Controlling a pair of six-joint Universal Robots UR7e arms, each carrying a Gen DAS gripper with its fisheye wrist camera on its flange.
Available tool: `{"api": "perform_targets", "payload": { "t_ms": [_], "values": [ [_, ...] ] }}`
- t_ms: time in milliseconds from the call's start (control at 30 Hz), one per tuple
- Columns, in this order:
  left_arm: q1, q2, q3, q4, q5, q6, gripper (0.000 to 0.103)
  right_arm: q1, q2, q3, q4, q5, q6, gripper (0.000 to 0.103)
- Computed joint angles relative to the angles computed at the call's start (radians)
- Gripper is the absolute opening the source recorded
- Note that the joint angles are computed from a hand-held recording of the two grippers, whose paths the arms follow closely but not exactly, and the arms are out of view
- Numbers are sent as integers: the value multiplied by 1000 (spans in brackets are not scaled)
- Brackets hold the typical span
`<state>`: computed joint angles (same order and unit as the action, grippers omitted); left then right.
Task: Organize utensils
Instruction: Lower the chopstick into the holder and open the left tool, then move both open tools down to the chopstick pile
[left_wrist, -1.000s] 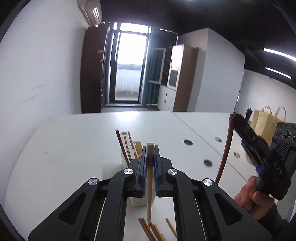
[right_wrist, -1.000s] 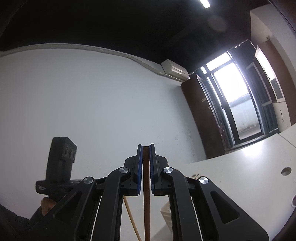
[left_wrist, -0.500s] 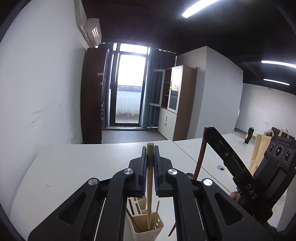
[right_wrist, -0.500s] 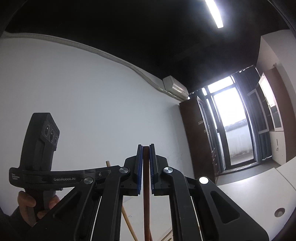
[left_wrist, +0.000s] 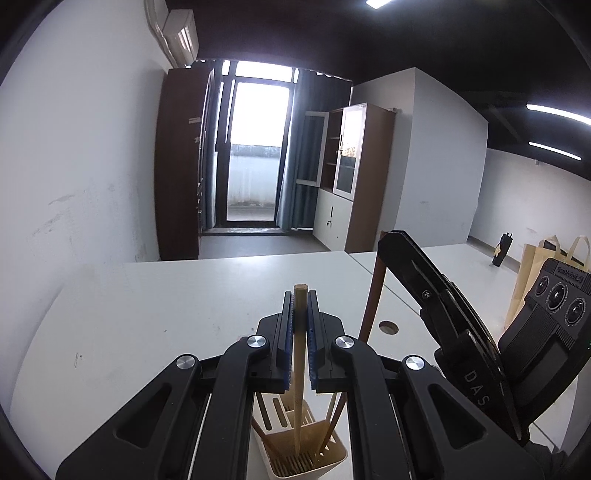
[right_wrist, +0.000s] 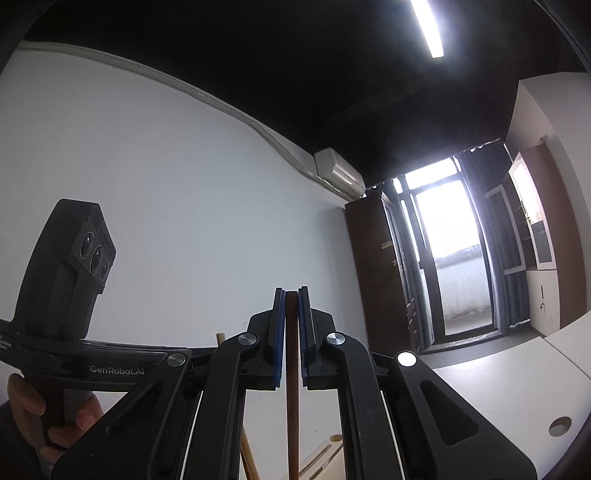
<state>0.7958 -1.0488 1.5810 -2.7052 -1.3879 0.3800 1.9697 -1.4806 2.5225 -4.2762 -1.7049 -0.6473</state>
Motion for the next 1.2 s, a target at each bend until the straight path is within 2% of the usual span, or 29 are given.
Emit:
{"api": "perform_targets", "payload": {
  "t_ms": [67, 367, 700, 767, 800, 833, 900, 967, 1033, 1067, 1133, 1200],
  "values": [
    [8, -3, 5, 8, -7, 9, 6, -13, -1, 5, 8, 8, 6, 8],
    [43, -8, 12, 35, -15, 14, 6, 20, 32, -6, 21, -80, -26, 8],
    [51, -32, 15, 102, -18, 1, 7, 54, 1, -19, 138, -186, 31, 10],
    [49, -45, 21, 96, -16, -4, 13, 70, -10, -22, 158, -202, 39, 16],
    [49, -53, 25, 94, -19, -4, 28, 75, -21, -20, 175, -199, 52, 30],
    [48, -62, 32, 86, -18, 0, 42, 79, -29, -20, 180, -199, 62, 40],
    [45, -81, 49, 64, -13, 9, 46, 101, -40, -11, 174, -208, 74, 41],
    [46, -104, 61, 71, -24, 14, 58, 128, -40, -4, 148, -231, 82, 50],
    [48, -133, 89, 50, -29, 18, 80, 163, -47, 6, 136, -272, 99, 73],
    [50, -148, 105, 39, -30, 23, 84, 183, -53, 11, 146, -305, 115, 75],
    [52, -181, 146, 8, -16, 33, 94, 206, -83, 29, 212, -364, 180, 81],
    [59, -208, 175, 18, -7, 37, 95, 183, -171, 72, 384, -352, 336, 81]
  ]
}}
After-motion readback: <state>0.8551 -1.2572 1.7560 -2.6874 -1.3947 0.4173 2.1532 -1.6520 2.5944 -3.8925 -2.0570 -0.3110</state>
